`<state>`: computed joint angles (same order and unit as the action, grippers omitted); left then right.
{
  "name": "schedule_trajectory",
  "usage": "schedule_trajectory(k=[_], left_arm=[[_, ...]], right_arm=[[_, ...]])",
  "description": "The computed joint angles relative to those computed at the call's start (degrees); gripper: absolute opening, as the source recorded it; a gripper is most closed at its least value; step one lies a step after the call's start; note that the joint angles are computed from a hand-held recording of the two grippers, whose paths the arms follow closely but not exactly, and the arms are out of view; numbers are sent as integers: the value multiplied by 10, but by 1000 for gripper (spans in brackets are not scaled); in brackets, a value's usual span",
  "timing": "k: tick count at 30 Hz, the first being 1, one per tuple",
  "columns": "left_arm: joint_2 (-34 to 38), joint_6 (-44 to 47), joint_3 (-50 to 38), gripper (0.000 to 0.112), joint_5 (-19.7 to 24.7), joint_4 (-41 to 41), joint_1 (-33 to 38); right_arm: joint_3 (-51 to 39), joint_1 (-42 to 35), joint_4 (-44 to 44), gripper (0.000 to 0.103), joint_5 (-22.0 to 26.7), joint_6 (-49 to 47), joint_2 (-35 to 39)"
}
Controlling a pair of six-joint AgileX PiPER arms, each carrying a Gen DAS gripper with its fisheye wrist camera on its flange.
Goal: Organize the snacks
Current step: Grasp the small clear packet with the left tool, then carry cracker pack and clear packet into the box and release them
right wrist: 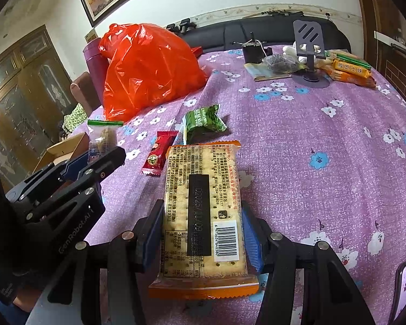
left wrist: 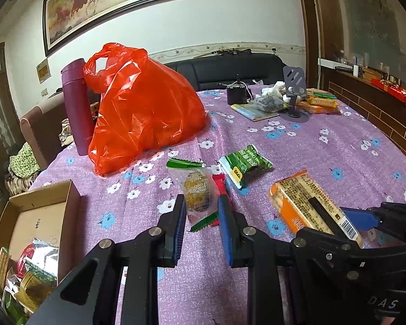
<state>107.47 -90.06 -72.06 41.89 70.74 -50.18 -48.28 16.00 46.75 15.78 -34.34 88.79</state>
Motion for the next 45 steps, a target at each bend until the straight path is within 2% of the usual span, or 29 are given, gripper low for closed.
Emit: schedule_trajectory(k=[6,9,12,18,24,29,33,34,40,45], left_arm=[[-39,-6,19,22,-5,-25,-5],[-80,-19,52,22,17,-18,-26],[-132,-29,93,22,33,-22,-39],[-258,-37,202,23,58,-50,-29],[-391,-36,326,23,79,-74,9],[-484,8,399,23,56,-105,85],[-521,67,431,23,-5,-138,173],[-527,84,437,23,-27,-146,195],[-534,126,450,23,-81,-156,246],[-525,135,452,23,-108,-152,267]], right_arm=[[6,-3,30,57,-20,-22,-18],[4,4,-9,57,-22,23,-32],[-8,28,-90,58,-18,114,-42],[-44,102,-122,58,21,182,-49],[-128,211,-192,58,51,282,0],[-224,279,-229,58,81,335,70],[-308,318,-275,58,107,382,130],[-330,326,-287,58,116,394,147],[-451,344,-315,58,169,434,240],[-531,352,-333,58,190,458,296]])
